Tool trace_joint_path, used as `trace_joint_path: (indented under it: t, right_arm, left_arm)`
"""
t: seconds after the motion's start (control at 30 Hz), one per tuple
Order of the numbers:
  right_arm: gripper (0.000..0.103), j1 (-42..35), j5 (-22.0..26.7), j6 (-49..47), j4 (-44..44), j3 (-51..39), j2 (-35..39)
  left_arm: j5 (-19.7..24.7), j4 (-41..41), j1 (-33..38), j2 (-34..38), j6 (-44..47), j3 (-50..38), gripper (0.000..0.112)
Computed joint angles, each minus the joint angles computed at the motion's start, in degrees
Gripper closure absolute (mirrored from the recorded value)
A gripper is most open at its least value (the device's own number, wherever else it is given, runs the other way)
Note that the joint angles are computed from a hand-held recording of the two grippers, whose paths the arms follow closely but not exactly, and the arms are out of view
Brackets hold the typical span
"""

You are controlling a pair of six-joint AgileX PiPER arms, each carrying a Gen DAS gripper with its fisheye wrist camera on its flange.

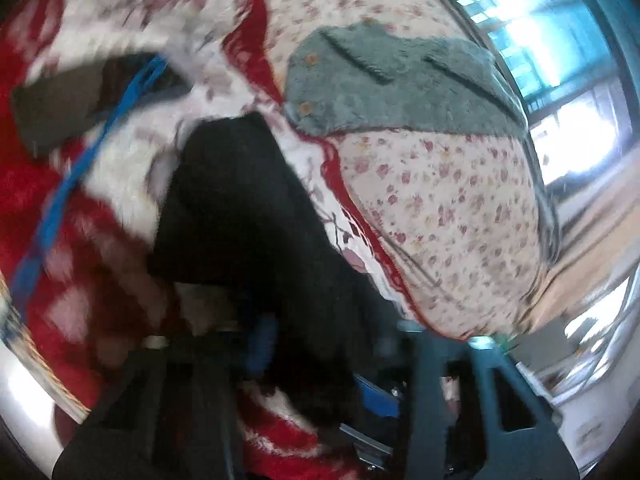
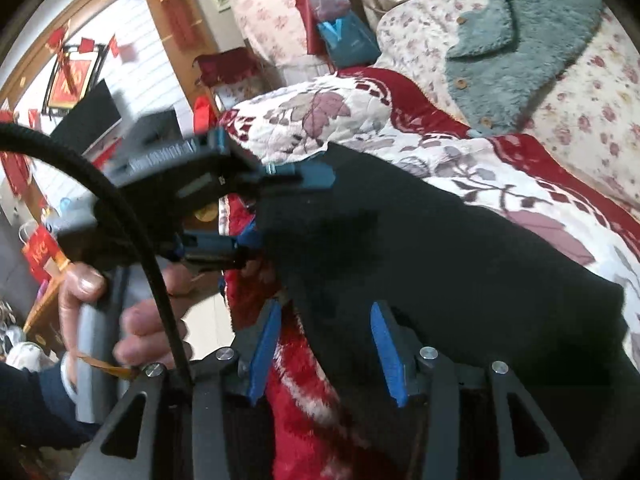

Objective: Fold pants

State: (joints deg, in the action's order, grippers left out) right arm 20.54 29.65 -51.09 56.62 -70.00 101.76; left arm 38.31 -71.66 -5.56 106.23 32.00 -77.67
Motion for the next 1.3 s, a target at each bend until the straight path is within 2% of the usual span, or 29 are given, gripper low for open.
trace_joint_path:
  t: [0.07, 0.13, 0.2, 0.3, 0.43, 0.5, 0.6, 0.67, 0.73, 0.77, 0.8, 0.87, 0.97, 1.17, 1.3]
  right_arm:
    - [0.061, 0.52, -0.17, -5.66, 4.87, 1.09, -0.83]
    - [0.068, 1.41, -0.94, -6.74, 4.82, 1.28, -1.3]
    - [0.068, 1.49, -0.56, -7.33, 5.54, 1.23, -0.88]
    - [0.068, 1.11, 2.23, -7.91, 6.63, 0.9, 1.27]
    - [0.067, 1.21, 2.93, -9.18, 7.8, 2.33, 1.47]
    - [0.067, 0.28, 5.26, -7.28, 6.92, 2.02, 1.26]
    - [0.068, -0.82, 5.05, -6.28, 6.38, 4.24, -1.73]
    - [0.068, -2.5, 4.82, -9.56, 9.78, 7.8, -5.11]
    - [0.067, -3.86, 2.89, -9.08, 10.0, 11.6, -9.14]
    - [0.065, -5.17, 2.08, -8.59, 9.91, 14.0, -11.59]
    - [0.062, -6.48, 1.4, -8.43, 10.1, 16.15, -13.79]
    - [0.059, -9.06, 0.45, -7.26, 9.46, 19.48, -17.41]
    - [0.059, -15.14, 1.55, -4.86, 8.06, 23.92, -22.8]
    - [0.058, -25.19, 3.39, 1.86, 1.97, 28.81, -31.18]
    - [0.055, -36.77, 9.31, 0.2, 4.15, 32.77, -36.58]
  left_arm:
    - [-0.85, 0.07, -0.17, -1.85, 2.06, 0.99, 0.094]
    - [-1.93, 2.72, -0.43, -3.52, 1.28, 1.93, 0.095]
    - [-3.29, 5.08, -0.74, -3.96, 0.73, 2.88, 0.096]
    - [-3.08, 9.87, 0.75, -2.59, -7.31, 4.51, 0.096]
    - [-3.01, 8.19, 3.38, -4.14, -6.3, 9.41, 0.095]
    - [-6.04, 12.37, 2.53, -7.05, -9.78, 10.85, 0.095]
    - [-12.93, 21.59, -0.49, -12.88, -15.7, 12.81, 0.094]
    - [-13.86, 27.32, -2.6, -14.66, -18.64, 12.08, 0.094]
    - [-14.03, 35.6, -6.12, -15.29, -24.57, 10.32, 0.084]
    - [-14.32, 37.02, -7.56, -15.15, -25.26, 9.76, 0.071]
    - [-14.7, 38.92, -9.72, -14.96, -26.05, 9.07, 0.063]
    - [-14.78, 44.48, -13.01, -14.26, -30.04, 7.48, 0.063]
    - [-13.37, 55.35, -19.32, -10.72, -39.12, 2.87, 0.063]
    - [-10.41, 60.43, -27.23, -4.81, -43.16, -4.11, 0.063]
    - [-8.87, 64.37, -31.31, -1.69, -45.88, -8.34, 0.063]
